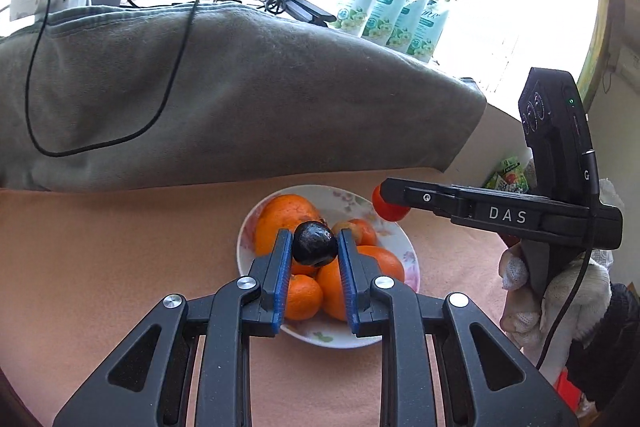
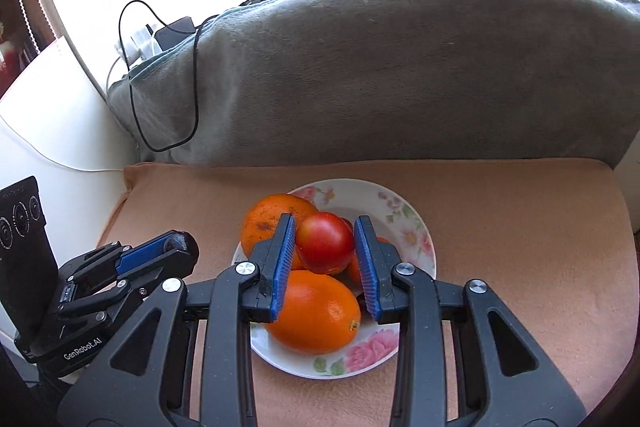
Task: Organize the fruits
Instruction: 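Carry the tomato and black fruit into the bowl and open both tools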
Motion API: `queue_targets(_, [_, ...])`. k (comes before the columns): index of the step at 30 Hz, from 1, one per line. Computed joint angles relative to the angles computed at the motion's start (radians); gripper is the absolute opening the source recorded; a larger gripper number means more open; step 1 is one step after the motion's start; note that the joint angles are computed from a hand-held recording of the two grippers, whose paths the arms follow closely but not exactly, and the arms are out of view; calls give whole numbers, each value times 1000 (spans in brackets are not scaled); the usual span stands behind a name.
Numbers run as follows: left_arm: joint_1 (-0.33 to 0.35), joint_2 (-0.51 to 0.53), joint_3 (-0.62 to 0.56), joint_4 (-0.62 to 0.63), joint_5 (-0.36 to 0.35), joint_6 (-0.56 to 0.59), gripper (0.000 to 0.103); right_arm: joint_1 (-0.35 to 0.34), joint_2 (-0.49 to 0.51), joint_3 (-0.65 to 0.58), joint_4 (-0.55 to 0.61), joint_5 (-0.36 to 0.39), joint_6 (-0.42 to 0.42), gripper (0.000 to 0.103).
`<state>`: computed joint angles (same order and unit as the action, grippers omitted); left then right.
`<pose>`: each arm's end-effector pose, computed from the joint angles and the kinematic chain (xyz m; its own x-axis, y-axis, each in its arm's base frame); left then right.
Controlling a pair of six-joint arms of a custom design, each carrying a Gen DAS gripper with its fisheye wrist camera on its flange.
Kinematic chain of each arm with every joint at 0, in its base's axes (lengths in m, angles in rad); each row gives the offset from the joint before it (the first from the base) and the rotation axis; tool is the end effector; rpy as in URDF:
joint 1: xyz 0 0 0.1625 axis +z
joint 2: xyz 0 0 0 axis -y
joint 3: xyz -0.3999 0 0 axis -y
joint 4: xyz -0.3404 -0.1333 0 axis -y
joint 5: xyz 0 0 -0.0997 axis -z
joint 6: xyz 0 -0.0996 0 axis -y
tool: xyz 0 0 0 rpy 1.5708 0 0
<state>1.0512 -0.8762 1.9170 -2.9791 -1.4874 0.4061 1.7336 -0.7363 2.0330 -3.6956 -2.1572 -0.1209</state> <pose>-0.1535 -0.5536 0.1192 -0.6253 0.7507 -0.2133 0.7733 0.5590 -0.2994 0.1609 -0.4975 0.1207 -0.8683 0.1848 0.4603 -0.2159 0.6947 -0.6861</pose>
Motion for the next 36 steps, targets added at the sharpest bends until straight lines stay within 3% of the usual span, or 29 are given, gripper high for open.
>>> queue_targets(4, [-17,25,-10,2,4,-2,21,-31,-8,-3,8,7,5,32])
queue_targets(13, [-39,62,-18,-7,19,10,21,-117,-42,13,51,126,53,32])
queue_targets(23, [-45,69,-16,-15,25,17,22,-130,-55,22,52,174,60,32])
queue_targets(25, [-48,68,-12,-19,31,18,25,-126,-58,24,49,173,62,36])
queue_targets(27, [-48,62,-8,-19,30,18,30,-117,-59,28,37,162,60,56])
queue_targets(28, [-48,59,-6,-20,28,18,30,-112,-58,32,25,156,56,59])
queue_targets(30, [-49,52,0,-23,28,19,33,-101,-57,39,6,148,47,60])
queue_targets(32, [-49,44,8,-30,31,18,45,-89,-56,46,-8,133,45,61])
queue_targets(36, [-47,22,22,-28,31,13,46,-55,-48,72,-67,87,35,74])
